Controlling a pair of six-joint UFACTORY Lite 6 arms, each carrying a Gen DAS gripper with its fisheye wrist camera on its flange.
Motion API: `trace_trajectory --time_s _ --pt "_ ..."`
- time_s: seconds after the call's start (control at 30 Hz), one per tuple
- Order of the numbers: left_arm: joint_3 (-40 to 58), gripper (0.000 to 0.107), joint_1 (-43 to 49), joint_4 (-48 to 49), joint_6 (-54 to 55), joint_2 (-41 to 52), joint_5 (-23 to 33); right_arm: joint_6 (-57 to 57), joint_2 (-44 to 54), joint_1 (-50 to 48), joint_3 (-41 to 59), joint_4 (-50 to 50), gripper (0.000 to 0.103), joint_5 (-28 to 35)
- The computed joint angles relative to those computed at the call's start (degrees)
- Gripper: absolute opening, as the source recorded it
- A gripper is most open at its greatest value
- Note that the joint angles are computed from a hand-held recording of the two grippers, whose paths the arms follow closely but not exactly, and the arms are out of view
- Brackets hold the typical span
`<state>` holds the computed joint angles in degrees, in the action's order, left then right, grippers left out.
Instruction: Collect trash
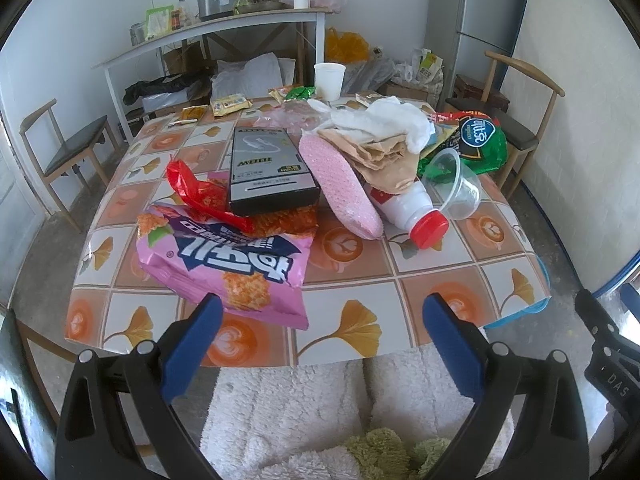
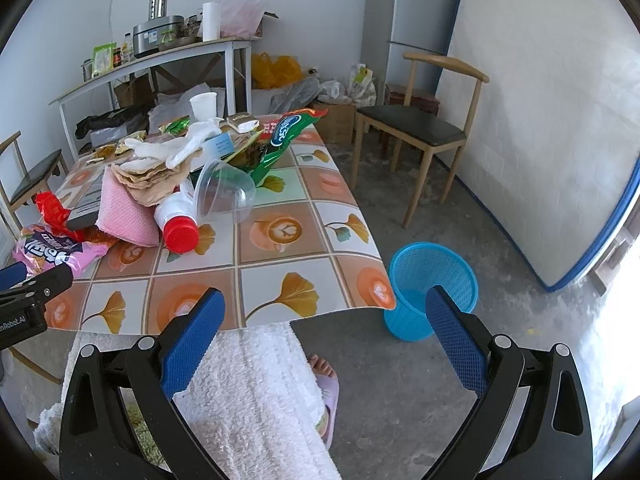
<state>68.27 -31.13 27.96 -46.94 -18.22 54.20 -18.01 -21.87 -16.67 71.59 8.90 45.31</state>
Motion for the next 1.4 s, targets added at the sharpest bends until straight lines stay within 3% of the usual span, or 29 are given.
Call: trace_trajectory --time_s 0.83,1.4 --pt "-0.1 0.097 3.0 -0.44 1.85 -1.06 0.48 -0.75 1.05 -0.88 1.17 0.18 0.096 -0.55" --pt "-1.45 0.097 6.07 -0.02 1.84 -3.42 1.93 0.53 3.05 5.4 2.86 -0.6 0.096 -1.05"
